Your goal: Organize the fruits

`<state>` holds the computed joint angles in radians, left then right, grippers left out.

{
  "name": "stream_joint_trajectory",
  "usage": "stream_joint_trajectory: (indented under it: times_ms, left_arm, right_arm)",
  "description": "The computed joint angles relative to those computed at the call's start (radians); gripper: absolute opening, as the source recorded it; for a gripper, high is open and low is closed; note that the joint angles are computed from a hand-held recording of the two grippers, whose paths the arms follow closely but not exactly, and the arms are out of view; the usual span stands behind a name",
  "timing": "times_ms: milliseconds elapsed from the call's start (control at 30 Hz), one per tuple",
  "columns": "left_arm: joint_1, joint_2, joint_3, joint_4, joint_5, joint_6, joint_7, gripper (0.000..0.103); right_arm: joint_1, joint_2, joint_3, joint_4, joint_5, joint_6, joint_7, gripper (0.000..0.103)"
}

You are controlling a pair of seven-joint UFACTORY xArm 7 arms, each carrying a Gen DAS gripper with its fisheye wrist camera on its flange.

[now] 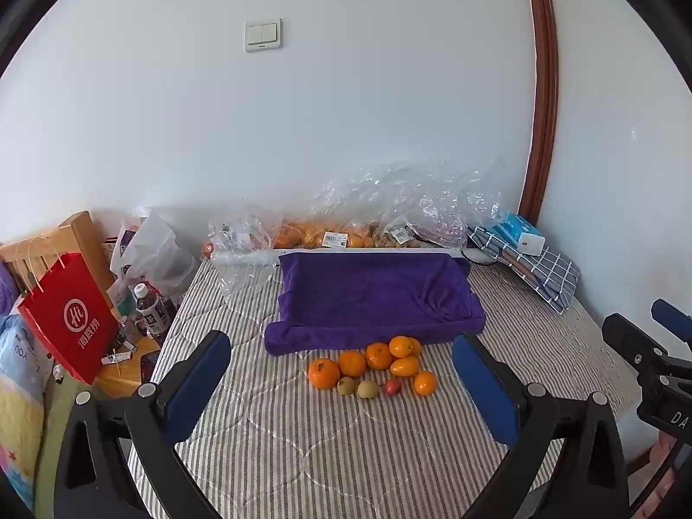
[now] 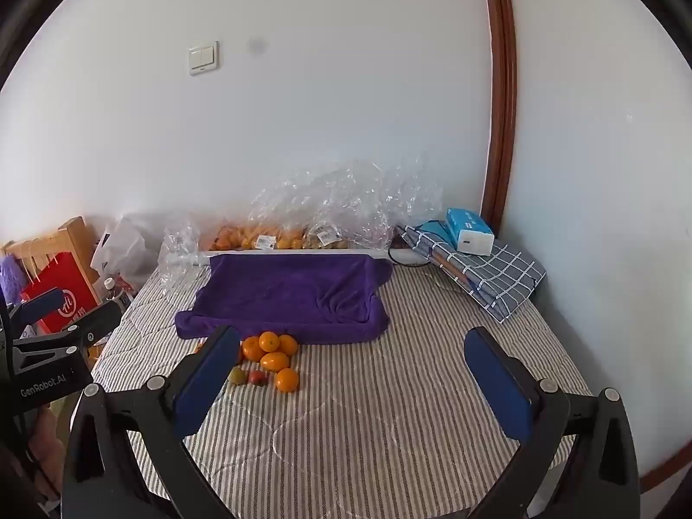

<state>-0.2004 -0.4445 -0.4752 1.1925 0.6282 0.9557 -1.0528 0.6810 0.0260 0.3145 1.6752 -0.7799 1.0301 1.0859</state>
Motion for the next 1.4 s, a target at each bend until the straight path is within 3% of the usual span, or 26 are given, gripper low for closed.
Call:
stream_joint_trajectory:
  times_ms: [1400]
  left_arm:
    - [-0.026,0.028,0.004,0.033,0.008,0.022,-0.002,0.103]
  right_arm:
    - [-0.016,-0.013,0.006,-0.03,0.003,-0.032,0.022,0.103]
